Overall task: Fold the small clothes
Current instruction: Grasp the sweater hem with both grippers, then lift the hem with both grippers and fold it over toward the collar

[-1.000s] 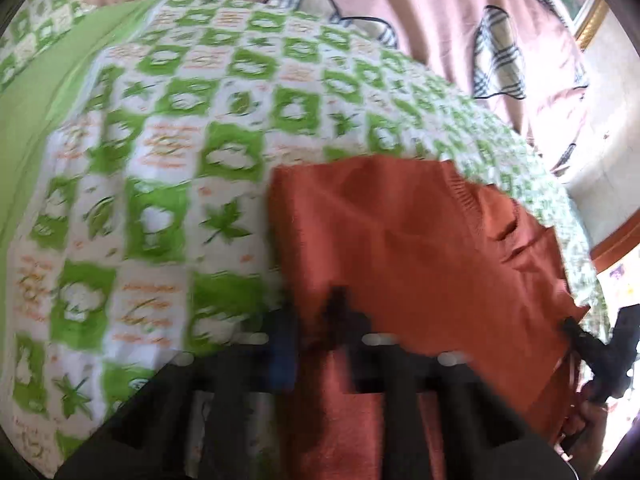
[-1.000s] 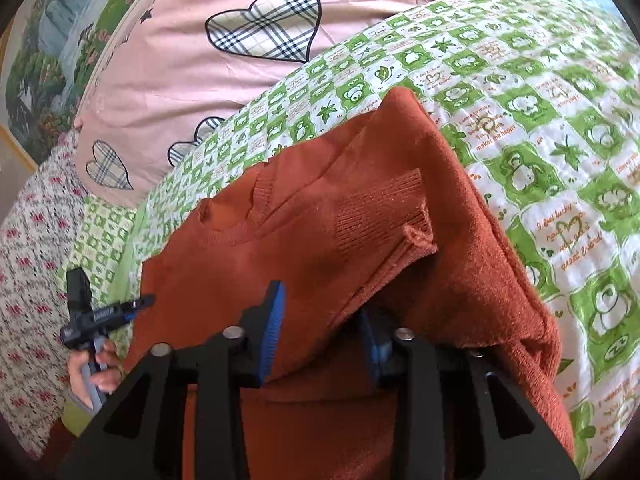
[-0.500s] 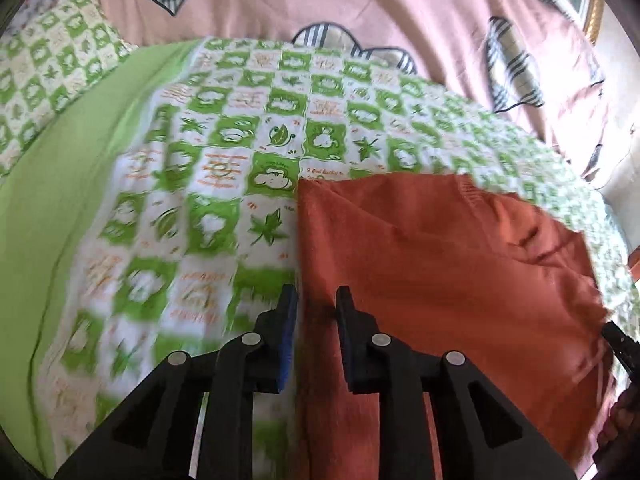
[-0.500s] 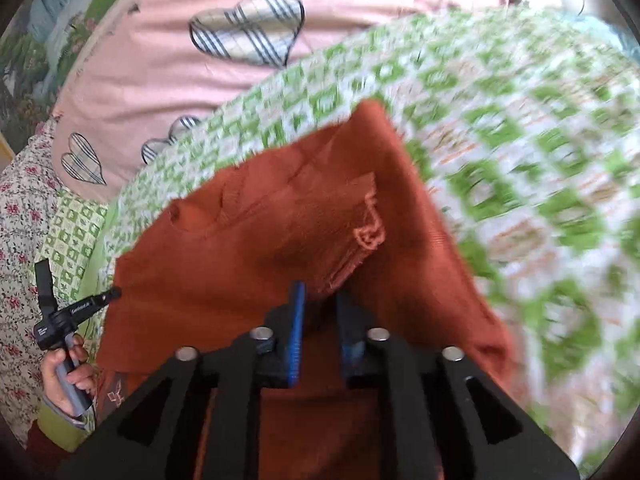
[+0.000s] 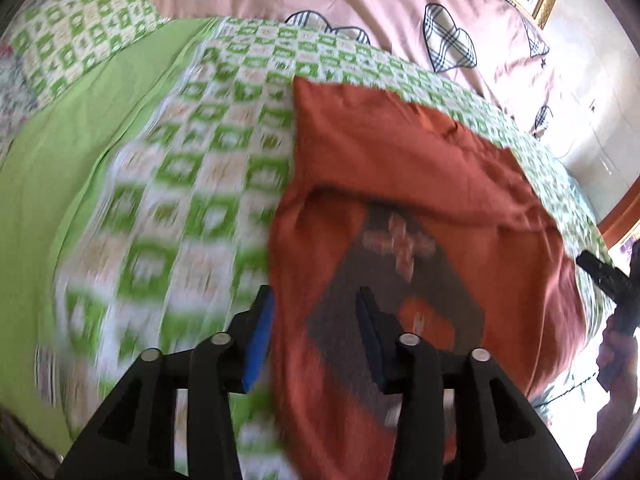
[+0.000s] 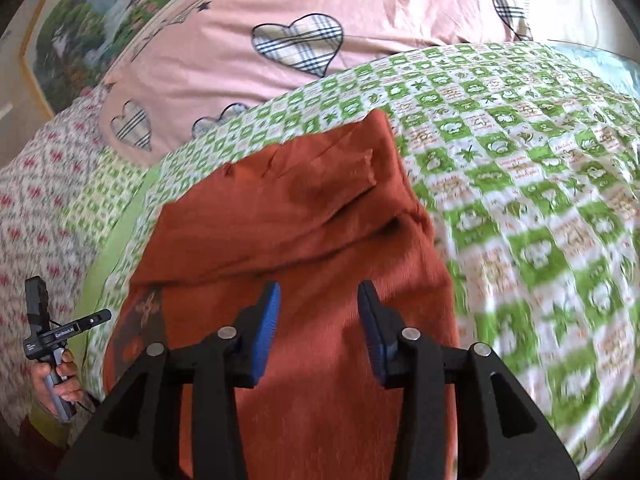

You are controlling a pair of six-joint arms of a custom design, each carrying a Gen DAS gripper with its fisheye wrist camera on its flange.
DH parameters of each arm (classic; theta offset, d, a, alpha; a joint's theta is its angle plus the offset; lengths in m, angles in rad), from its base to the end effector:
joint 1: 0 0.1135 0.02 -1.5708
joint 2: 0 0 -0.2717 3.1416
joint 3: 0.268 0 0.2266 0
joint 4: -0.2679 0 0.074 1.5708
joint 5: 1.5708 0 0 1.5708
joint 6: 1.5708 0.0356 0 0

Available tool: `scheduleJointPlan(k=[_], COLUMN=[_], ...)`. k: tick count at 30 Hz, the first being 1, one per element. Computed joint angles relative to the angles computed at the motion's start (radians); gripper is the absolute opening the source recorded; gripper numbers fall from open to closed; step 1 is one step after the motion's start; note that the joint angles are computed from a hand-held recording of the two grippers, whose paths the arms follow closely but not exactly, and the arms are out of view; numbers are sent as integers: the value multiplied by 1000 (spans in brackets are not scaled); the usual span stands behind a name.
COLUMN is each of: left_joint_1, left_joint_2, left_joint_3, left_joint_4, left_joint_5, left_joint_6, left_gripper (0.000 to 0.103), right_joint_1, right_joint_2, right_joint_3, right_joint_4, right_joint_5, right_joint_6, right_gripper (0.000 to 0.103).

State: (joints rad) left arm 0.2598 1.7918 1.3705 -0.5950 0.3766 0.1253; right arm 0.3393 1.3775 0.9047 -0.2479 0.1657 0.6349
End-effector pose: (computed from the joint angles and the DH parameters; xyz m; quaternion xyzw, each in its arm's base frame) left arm 0.3512 0.0798 0.2529 -0.0124 0.9461 -0.1253 0.2984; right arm 0.2581 0.0849 0.2621 0.1675 0.8929 0.1257 0.3985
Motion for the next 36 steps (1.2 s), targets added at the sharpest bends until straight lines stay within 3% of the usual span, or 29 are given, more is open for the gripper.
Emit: scheduleJointPlan(k=[4,9,11,14,16,20,24,29,34,35,36], left_joint_1=[89,147,131,88,85,102,73,28,35,42,46], left_joint_2=[-116,-194,-234,-285,-297,-284,-286,-231,-199,-203,-204], left_joint_3=[-184,-351,-411,-466,-473,-448,-460,-482,-462,-466,-470], left_joint_4=[-21,-11,25,57,48,-44,-102,-92,-97,-96,-90], left_joint_5=[68,143,124,23,-14,5,20,-20,-2,1,-1], left_joint_6=[65,91,62,71,103,172,230,202,216,227,238], left_gripper=[50,50,49,42,29,26,26,27,27,25,15], right_joint_1=[0,2,-12,-14,8,66,109,162,116,115,118], right_joint_2=[-98,-218,-267,-347,-402,-460,-484,-452,-326,-282,-247], right_joint_3=[-107,-190,-214,-240,-256,-285,-326,-354,-407,-409,-410], right_joint_4=[28,-46,-76,-138,-175,-226,-268,-321,-168,-140,-123], right_joint_5=[-81,-77,-81,-68,-46,-26,-43,-55,-137,-140,-145], right_joint_6=[10,9,18,43,53,62,72,49,-14,-22,-28], right_gripper=[44,44,44,44,44,49,51,60,60,59,45])
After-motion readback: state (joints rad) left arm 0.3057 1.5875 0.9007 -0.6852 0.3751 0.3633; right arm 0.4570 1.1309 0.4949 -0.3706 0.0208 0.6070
